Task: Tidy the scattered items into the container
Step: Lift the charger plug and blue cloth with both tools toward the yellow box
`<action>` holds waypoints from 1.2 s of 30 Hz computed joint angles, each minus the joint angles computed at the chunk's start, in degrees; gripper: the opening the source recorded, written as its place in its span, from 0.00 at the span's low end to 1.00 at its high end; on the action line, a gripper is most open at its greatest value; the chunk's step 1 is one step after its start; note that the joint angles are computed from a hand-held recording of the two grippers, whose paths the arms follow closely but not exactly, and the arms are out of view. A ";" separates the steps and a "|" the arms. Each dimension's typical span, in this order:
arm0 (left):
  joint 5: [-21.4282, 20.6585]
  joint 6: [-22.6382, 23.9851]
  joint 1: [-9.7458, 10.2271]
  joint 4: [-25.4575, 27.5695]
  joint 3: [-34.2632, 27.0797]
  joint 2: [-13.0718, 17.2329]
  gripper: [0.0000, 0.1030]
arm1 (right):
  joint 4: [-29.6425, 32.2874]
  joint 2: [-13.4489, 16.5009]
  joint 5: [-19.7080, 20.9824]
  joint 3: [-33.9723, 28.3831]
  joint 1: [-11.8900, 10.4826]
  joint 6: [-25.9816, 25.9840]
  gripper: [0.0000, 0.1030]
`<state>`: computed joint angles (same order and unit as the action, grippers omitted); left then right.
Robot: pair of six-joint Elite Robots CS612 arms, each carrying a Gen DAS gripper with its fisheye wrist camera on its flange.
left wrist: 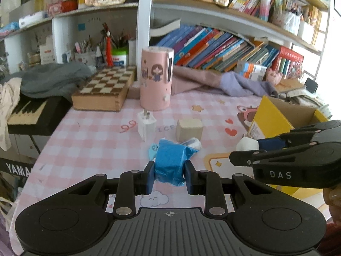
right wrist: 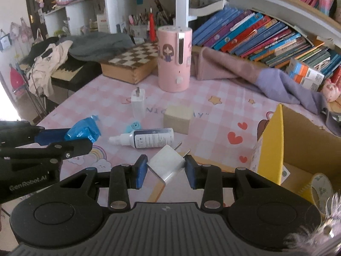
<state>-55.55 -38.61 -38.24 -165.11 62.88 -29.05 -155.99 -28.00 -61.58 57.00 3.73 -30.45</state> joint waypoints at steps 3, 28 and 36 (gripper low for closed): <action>0.50 1.01 -0.42 -1.38 0.99 -0.61 0.26 | -2.21 -0.98 0.13 2.00 -0.20 0.81 0.35; 3.57 6.30 -4.50 -10.65 11.81 -6.41 0.26 | -16.26 -10.55 1.72 20.92 -2.28 4.43 0.35; 3.70 6.05 -6.08 -12.57 15.58 -8.20 0.26 | -19.24 -13.44 1.43 26.98 -2.78 5.12 0.35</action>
<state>-51.85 -32.56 -44.32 -177.67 78.46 -37.25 -175.23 -41.44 -60.16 83.97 0.95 -25.33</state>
